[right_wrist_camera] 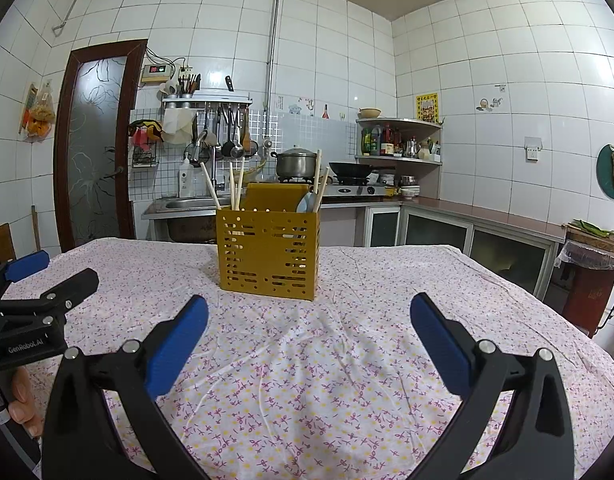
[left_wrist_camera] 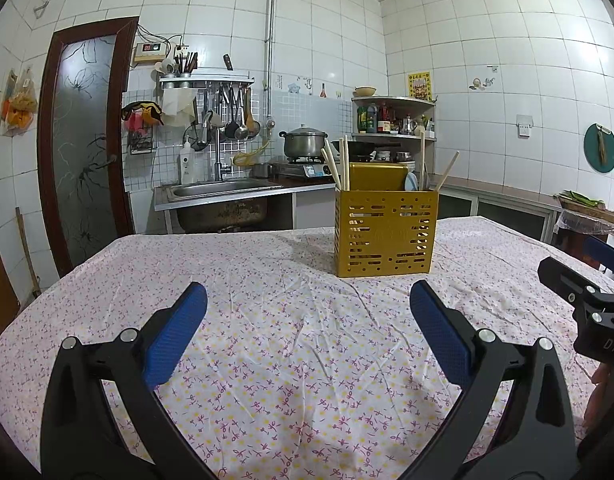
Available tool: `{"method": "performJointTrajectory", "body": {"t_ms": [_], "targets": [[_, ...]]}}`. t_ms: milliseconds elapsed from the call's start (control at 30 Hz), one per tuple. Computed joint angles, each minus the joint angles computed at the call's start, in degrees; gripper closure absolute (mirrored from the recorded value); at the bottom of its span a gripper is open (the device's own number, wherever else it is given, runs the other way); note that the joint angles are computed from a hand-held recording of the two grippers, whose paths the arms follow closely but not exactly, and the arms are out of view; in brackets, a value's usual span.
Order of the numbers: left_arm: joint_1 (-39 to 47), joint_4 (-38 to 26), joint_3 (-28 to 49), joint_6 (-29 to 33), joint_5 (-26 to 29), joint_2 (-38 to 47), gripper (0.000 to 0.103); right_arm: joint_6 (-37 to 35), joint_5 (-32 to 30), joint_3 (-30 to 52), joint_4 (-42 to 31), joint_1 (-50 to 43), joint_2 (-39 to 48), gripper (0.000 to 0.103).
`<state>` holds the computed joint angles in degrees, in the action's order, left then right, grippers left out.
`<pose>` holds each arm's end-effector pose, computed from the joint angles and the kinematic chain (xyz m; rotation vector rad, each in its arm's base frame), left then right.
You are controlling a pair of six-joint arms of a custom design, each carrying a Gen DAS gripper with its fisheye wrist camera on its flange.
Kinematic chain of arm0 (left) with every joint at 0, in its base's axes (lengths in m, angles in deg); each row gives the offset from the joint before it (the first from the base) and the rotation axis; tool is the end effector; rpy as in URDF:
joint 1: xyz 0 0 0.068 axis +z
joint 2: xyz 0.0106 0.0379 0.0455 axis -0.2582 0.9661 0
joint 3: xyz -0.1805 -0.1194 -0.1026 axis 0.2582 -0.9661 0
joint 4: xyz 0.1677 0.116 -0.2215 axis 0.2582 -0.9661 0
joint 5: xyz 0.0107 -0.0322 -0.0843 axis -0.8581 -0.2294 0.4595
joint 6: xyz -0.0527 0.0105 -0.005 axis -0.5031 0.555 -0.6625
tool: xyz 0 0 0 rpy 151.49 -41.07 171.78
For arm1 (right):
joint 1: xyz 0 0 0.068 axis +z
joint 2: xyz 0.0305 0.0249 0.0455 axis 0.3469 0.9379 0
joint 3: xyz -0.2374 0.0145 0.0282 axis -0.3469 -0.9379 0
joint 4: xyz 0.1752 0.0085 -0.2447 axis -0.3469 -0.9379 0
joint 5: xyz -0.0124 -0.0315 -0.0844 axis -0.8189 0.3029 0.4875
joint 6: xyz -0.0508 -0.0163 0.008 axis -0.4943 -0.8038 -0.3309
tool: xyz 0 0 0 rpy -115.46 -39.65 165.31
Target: Organize utensils
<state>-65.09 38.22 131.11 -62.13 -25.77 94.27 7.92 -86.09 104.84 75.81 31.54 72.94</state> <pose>0.2075 -0.1970 0.2047 -0.3433 1.8089 0.2971 0.3431 0.0797 0.1955 -0.4570 1.7163 0.3809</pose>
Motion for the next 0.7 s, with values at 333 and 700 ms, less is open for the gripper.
{"method": "performJointTrajectory", "body": {"t_ms": [333, 700], "targets": [[-0.3, 0.0, 0.3, -0.2, -0.3, 0.4, 0.005, 0.0, 0.0, 0.1, -0.1, 0.0, 0.0, 0.004], [-0.5, -0.5, 0.6, -0.7, -0.5, 0.5, 0.005, 0.0, 0.0, 0.0, -0.1, 0.0, 0.0, 0.004]]}}
